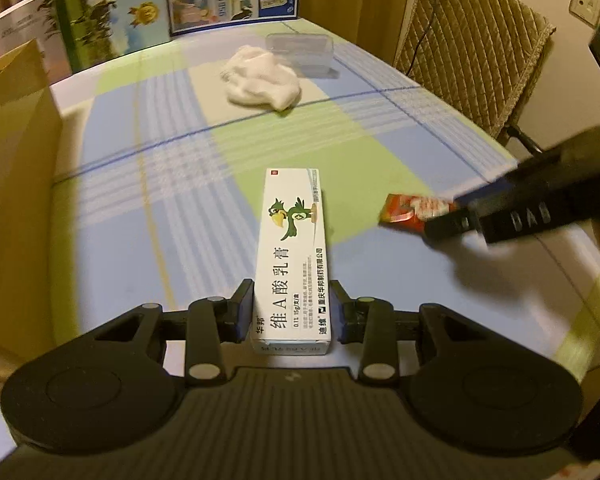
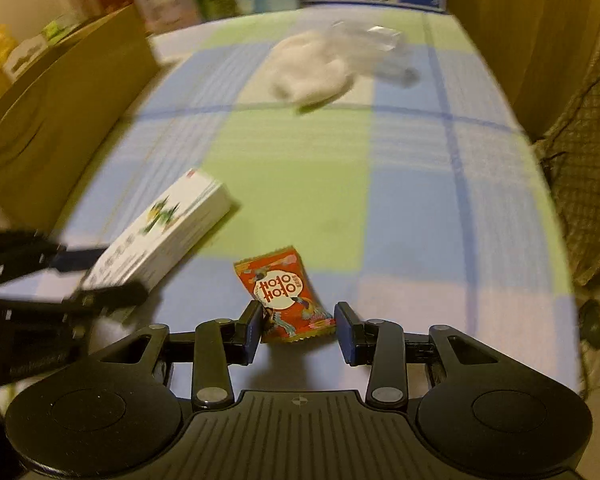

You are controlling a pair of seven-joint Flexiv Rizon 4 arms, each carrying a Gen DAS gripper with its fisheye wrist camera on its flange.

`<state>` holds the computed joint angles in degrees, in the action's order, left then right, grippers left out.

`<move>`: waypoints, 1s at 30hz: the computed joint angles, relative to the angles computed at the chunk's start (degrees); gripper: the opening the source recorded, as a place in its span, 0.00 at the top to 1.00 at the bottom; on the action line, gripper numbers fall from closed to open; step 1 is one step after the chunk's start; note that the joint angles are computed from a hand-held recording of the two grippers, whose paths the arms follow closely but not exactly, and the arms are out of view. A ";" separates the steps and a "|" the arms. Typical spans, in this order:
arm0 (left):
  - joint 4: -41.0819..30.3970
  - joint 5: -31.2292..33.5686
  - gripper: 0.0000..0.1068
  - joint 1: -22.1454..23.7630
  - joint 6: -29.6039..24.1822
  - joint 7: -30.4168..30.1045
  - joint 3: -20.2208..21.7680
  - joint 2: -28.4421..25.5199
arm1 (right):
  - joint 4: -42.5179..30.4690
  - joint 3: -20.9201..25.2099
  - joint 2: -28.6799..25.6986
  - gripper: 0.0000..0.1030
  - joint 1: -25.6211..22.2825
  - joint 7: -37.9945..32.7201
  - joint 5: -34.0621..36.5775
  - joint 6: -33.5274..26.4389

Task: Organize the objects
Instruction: 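Lift the ointment box with the left tool while the right tool lifts the candy packet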

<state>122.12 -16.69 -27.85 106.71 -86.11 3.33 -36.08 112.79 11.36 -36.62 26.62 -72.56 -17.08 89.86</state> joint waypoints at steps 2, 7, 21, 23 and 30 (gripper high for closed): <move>1.67 0.26 0.69 -0.11 1.14 -0.29 0.11 0.71 | 1.88 -1.27 0.65 0.47 1.48 -0.36 -0.38 2.70; 4.75 1.07 0.63 1.77 5.45 -0.58 -1.18 2.07 | 2.78 -5.97 0.39 0.44 5.74 -1.25 -1.45 6.55; 2.78 2.17 0.60 4.53 6.39 1.78 -3.62 0.53 | 0.28 -5.22 -2.54 0.61 5.15 -5.61 -3.09 6.05; 1.44 1.10 0.60 2.86 5.14 3.30 -2.08 -0.11 | 0.27 -5.69 -2.42 0.66 5.66 -5.37 -2.76 5.90; -1.78 -0.25 0.60 2.06 1.78 6.04 -1.07 -1.53 | -0.05 -4.25 -2.31 0.74 4.44 -4.52 -1.88 5.13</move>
